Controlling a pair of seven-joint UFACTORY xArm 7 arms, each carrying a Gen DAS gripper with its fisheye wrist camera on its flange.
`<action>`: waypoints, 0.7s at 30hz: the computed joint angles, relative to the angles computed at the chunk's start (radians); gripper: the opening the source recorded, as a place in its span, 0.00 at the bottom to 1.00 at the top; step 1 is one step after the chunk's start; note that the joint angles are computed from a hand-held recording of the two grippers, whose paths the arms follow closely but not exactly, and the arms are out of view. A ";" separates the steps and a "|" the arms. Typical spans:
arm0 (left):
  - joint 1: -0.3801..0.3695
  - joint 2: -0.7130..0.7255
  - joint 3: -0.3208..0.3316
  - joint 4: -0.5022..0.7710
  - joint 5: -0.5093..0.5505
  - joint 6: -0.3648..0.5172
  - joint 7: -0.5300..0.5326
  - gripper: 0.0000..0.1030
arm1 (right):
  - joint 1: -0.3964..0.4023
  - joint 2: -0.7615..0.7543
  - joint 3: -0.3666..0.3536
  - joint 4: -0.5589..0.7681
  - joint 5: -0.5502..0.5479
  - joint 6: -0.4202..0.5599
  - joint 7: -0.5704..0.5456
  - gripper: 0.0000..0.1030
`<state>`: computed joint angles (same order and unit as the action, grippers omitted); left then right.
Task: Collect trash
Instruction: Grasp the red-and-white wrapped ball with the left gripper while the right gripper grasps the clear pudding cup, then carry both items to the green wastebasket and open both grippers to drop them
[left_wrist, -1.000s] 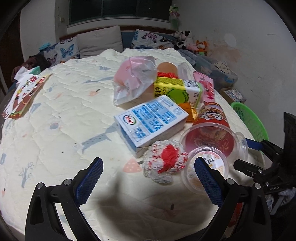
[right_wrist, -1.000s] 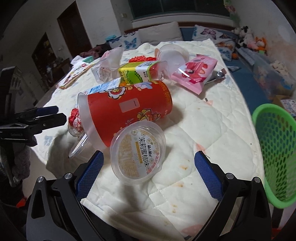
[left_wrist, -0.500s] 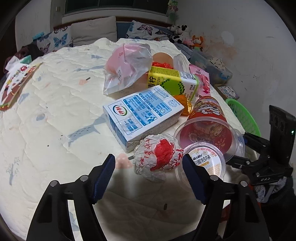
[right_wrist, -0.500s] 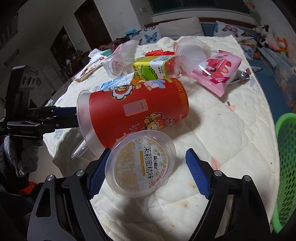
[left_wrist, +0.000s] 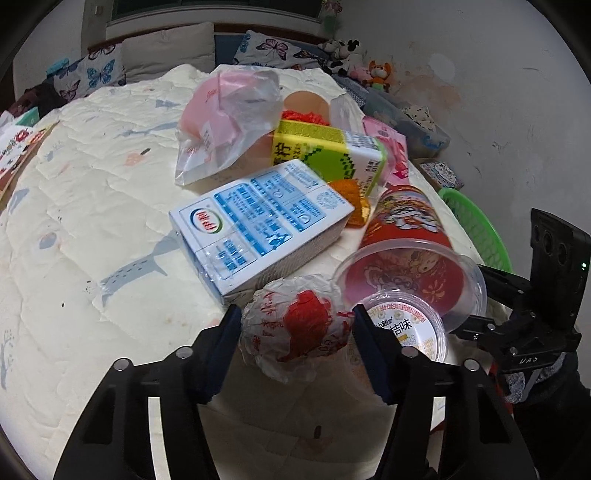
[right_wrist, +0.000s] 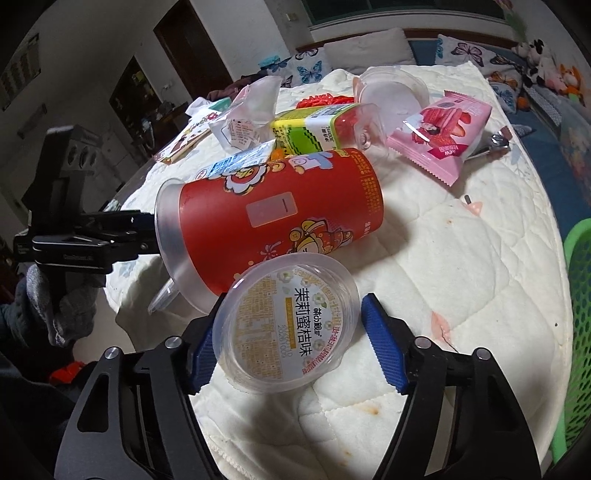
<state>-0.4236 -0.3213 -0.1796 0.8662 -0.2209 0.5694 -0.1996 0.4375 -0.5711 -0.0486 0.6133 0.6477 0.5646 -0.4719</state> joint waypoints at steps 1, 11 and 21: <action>0.000 0.000 0.001 -0.001 -0.002 0.000 -0.002 0.53 | 0.001 -0.002 -0.002 0.000 0.001 0.003 0.000 0.64; -0.006 -0.087 0.017 -0.055 -0.025 -0.003 0.008 0.47 | 0.004 -0.050 0.010 -0.033 -0.008 -0.031 0.049 0.63; -0.026 -0.145 0.022 0.018 -0.022 0.018 0.050 0.47 | -0.035 -0.246 0.030 -0.118 -0.101 -0.067 0.216 0.63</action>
